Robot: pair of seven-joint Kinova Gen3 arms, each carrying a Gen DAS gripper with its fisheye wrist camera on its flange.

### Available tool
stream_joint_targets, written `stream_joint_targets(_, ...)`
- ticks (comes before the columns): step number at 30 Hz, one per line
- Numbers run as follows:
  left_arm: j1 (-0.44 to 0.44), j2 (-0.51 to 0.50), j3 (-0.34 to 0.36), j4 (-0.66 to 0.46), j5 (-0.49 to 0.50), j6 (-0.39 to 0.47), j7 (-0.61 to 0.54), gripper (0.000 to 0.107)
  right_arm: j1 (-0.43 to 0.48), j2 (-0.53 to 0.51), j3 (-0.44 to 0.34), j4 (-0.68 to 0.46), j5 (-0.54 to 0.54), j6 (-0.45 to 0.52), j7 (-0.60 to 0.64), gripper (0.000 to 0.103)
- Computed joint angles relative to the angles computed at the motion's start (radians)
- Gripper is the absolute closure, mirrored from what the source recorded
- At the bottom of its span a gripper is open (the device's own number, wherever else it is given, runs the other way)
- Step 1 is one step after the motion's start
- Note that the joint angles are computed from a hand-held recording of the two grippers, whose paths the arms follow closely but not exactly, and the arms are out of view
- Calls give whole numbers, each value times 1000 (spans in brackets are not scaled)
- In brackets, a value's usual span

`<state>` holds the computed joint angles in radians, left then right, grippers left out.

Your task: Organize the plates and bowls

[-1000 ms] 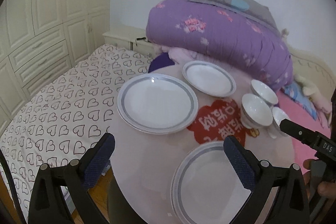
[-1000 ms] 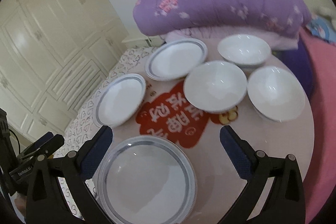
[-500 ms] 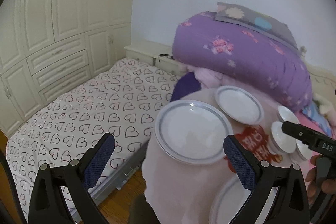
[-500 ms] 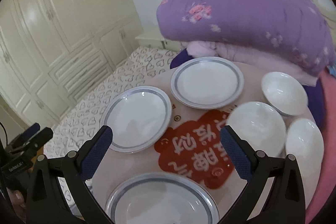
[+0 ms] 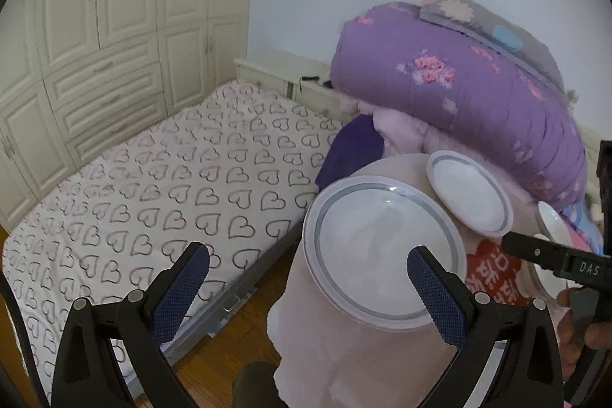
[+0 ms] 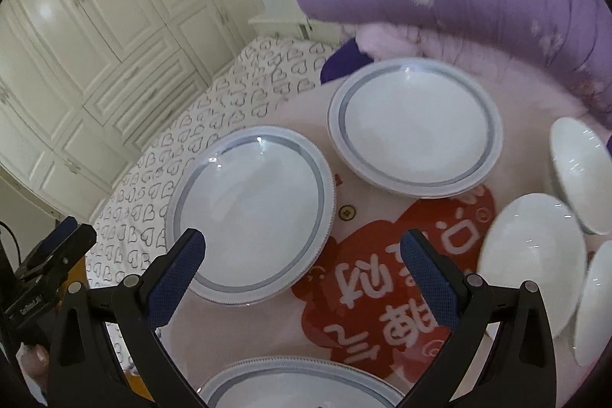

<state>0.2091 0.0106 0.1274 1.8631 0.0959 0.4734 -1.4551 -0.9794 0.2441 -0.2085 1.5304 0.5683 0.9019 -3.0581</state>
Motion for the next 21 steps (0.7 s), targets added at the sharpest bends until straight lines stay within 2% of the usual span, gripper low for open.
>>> stream_joint_targets(5,-66,147,1,-128,137,64,-147,6,59,29,5,6,-97,-73,62,0)
stream_joint_targets(12,-137,347,29,-342,211,192,-242,14,85,68,32,-6,-179,-112,118,4)
stream_joint_targets(17,-179,489,46,-512,250,328,-283,34,107,89,47,-4,-234,-144,138,8)
stream_joint_targets(21,-188,572,47,-626,259,391,-285,39,128,94,54,12,-277,-178,161,14)
